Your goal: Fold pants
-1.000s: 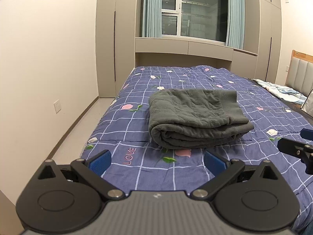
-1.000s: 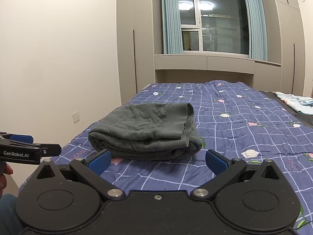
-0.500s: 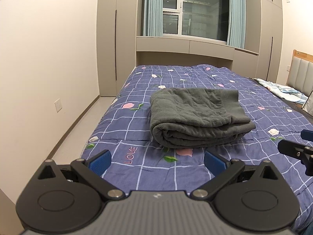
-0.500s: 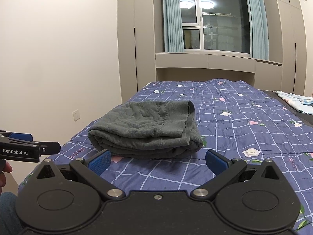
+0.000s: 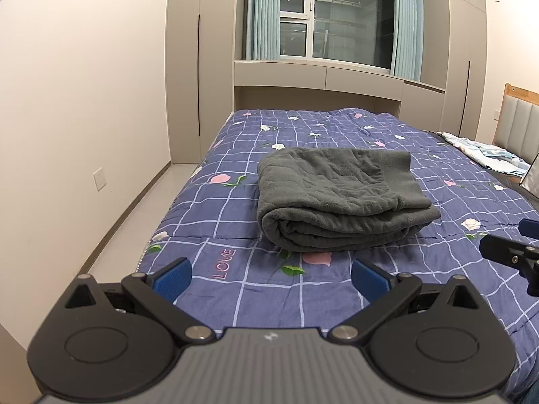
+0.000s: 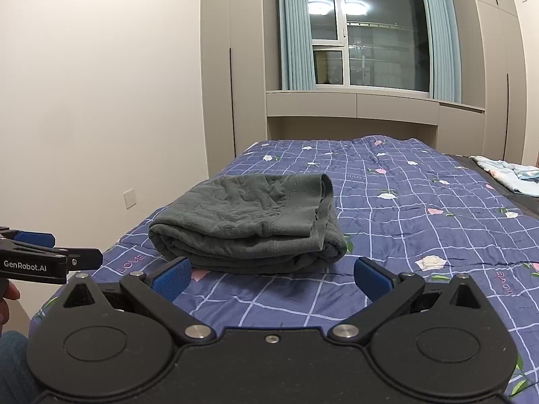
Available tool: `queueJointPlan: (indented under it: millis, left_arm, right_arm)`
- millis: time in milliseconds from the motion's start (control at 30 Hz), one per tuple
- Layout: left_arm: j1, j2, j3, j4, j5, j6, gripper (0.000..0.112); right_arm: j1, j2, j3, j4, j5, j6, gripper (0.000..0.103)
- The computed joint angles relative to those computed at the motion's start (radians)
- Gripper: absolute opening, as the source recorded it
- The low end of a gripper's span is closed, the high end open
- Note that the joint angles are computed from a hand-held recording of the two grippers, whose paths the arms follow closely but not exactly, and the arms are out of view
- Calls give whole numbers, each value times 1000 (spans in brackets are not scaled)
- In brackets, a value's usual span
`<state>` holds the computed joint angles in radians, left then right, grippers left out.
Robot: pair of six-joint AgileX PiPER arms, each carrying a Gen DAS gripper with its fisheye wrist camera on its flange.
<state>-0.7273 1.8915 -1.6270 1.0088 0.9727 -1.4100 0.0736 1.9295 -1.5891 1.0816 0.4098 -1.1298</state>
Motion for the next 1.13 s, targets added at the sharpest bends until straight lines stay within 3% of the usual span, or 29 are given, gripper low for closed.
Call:
queueJointPlan:
  millis: [1133]
  left_arm:
    - [-12, -2, 5, 13, 3, 6, 103]
  right_arm:
    - [3, 16, -7, -21, 7, 17, 103]
